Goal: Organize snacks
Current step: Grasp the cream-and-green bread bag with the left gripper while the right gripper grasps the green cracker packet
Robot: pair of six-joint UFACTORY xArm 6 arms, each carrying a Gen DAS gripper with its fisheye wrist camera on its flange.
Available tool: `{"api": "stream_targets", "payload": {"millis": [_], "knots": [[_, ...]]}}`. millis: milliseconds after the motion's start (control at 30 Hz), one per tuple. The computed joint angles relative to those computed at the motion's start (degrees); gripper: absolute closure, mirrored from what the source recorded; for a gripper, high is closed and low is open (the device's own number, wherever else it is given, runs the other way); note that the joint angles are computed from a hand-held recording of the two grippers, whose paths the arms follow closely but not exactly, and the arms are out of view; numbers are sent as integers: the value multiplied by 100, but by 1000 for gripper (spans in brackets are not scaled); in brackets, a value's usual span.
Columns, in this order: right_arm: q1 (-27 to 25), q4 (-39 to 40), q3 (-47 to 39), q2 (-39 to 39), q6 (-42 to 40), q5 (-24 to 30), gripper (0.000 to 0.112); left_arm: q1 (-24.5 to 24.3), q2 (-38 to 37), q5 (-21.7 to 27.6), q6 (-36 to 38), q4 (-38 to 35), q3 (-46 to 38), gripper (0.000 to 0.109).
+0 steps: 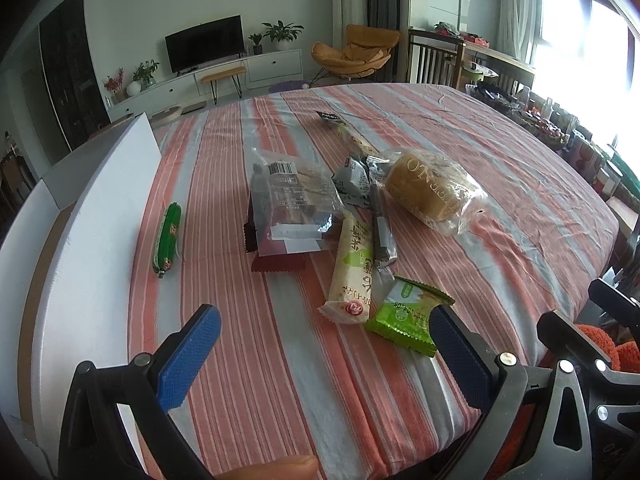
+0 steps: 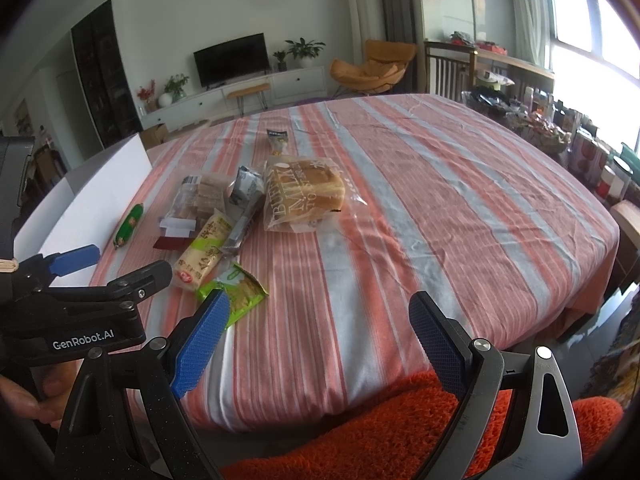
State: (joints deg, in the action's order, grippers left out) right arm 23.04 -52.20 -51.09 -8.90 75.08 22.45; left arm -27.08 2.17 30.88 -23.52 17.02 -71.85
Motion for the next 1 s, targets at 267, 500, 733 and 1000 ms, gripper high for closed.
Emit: {"api": "stream_targets", "payload": {"millis": [267, 500, 733, 1000], "knots": [[0, 169, 36, -36, -147, -11, 19, 68, 231, 413, 189, -315, -137, 6], [-51, 337, 44, -12, -274, -91, 19, 51, 372, 629, 250, -390, -203, 6], [-66, 387, 57, -21, -321, -109, 19, 48, 484, 819, 311, -476, -289, 6], [-64, 379, 48, -12, -309, -103, 19, 95, 553, 967, 400, -597, -303, 6]]}}
